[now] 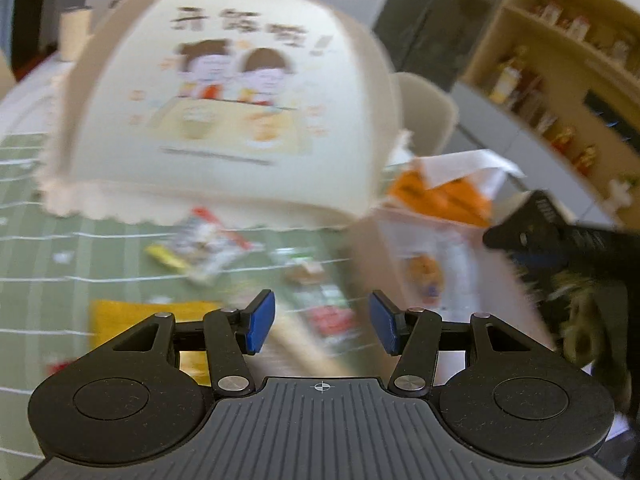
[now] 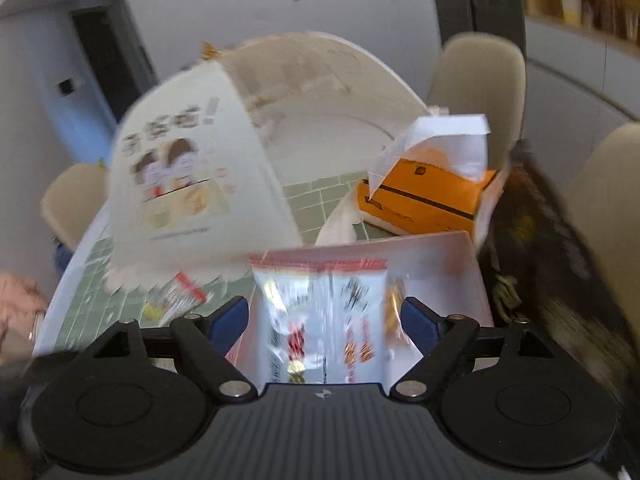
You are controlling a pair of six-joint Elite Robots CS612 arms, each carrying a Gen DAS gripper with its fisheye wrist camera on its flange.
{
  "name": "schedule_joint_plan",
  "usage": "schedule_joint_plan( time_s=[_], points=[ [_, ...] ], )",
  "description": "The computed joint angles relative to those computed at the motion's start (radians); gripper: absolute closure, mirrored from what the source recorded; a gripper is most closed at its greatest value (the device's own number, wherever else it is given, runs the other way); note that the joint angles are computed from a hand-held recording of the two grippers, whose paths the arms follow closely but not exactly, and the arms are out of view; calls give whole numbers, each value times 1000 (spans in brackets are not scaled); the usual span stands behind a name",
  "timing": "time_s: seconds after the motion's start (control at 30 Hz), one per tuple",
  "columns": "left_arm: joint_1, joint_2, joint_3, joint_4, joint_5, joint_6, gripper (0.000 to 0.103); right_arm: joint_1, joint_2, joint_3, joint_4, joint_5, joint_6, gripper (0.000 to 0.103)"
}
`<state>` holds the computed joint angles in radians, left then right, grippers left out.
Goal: Organize snacks
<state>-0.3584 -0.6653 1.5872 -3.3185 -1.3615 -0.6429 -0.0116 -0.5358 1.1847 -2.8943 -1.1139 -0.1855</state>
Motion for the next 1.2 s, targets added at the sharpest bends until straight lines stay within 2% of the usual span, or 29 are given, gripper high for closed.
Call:
schedule_joint_plan(
  time_s=[0.1,0.23,0.33,0.43,0.53,0.63,0.7,0.77,0.9,1.03,1.13,1.2],
  points=[
    [35,-1,-5,51,-49,-15,45,27,23,-34,9,-108,16,19],
    [67,42,-98,133,-140,-69,45,34,-1,27,-27,-113,37,19],
    [71,86,-200,232,-171,-67,45,33,-41,112,-90,-138,37,19],
    [69,135,-316,376,-154,-52,46,38,-78,201,-166,-202,-1,19],
    [57,170,-386,470,-90,20,46,42,-106,274,-229,-268,-61,19],
    [41,168,-370,447,-38,133,51,40,-119,322,-274,-305,-104,19],
    [37,146,-322,412,-55,196,58,36,-122,338,-283,-298,-107,19],
    [34,112,-248,358,-81,234,90,33,-123,343,-282,-271,-105,19],
    [17,30,-63,219,-72,254,89,36,-126,336,-277,-194,-101,19],
    [4,-34,74,149,-48,202,89,59,-119,272,-193,-94,-129,19],
    [10,-54,124,132,-65,138,89,97,-91,151,23,-34,-195,19],
    [16,-67,159,98,-70,84,89,127,-45,41,155,-17,-202,19]
  ],
)
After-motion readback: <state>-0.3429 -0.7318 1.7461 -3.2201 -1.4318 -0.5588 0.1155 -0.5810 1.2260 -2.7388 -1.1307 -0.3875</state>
